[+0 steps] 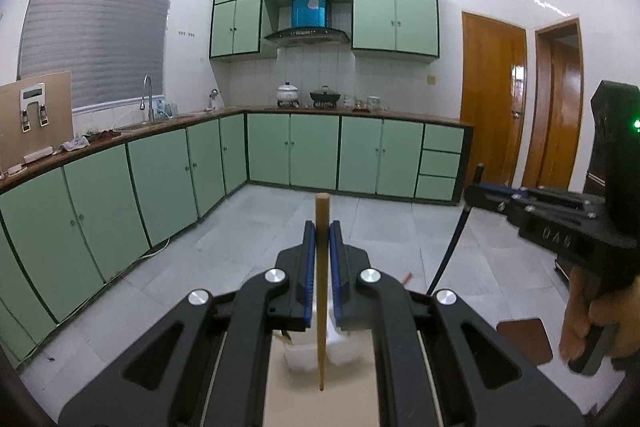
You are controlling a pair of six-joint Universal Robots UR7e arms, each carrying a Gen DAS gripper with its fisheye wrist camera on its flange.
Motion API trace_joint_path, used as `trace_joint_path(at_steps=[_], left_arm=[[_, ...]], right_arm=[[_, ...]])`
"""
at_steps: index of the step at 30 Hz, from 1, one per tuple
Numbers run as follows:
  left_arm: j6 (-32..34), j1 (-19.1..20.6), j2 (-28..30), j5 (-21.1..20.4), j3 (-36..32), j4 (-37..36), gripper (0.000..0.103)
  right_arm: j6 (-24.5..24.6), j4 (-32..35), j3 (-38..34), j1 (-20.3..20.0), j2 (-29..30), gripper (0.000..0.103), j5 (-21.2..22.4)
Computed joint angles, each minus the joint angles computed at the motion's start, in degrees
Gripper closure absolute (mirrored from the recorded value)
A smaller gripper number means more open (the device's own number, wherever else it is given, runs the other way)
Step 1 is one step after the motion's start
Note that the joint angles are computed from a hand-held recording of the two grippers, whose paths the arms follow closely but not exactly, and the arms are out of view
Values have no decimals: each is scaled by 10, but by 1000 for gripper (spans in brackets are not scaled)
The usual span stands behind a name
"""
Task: Organize utensils
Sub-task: 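Carry the black chopstick with the right tool while the left tool carries the wooden chopstick to the holder, then lower both chopsticks into the white holder and open both tools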
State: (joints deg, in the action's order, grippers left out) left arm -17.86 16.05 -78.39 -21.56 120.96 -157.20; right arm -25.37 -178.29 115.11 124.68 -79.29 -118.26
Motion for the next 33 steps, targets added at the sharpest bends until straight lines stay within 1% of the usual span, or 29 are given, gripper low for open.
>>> trace_joint_path(at_steps=[5,8,10,11,13,15,19,22,23,24,25,26,27,30,32,33], left_arm=[[117,45,69,-14,-42,-133,97],[204,71,114,-17,-62,-227,97],[245,86,137,-21,-74,-276,97],[271,96,152,-24,-79,-313,97],[285,110,167,-33,-84,-340,97],[285,125,174,-45,-81,-355,97],[253,149,177,-64,-55,-358,97],[223,157,167,-71,-31,-345,97],[215,158,163,-69,-23,-343,96],[209,156,158,-67,-14,-344,94],[196,156,150,-64,-4,-336,93],[184,154,144,-61,4,-326,87],[176,152,137,-59,12,-321,83],[150,136,106,-44,42,-295,77],[126,119,76,-34,64,-270,72],[108,106,56,-24,79,-246,70]], right_arm=[[-12,-29,-36,-23,56,96,18],[-18,-45,-45,-37,83,96,24],[-22,-56,-42,-49,93,96,30],[-24,-64,-42,-57,102,96,33],[-24,-69,-42,-68,111,96,39],[-27,-79,-38,-80,122,96,42],[-32,-85,-24,-99,131,96,47],[-33,-88,-13,-108,131,96,49],[-27,-80,-8,-112,128,96,53],[-24,-74,-6,-112,127,95,54],[-25,-85,2,-112,125,92,49],[-29,-93,9,-111,122,85,46],[-29,-94,12,-110,121,83,44],[-24,-94,29,-106,102,83,47],[-15,-92,44,-103,78,83,51],[-12,-90,48,-101,69,83,53]])
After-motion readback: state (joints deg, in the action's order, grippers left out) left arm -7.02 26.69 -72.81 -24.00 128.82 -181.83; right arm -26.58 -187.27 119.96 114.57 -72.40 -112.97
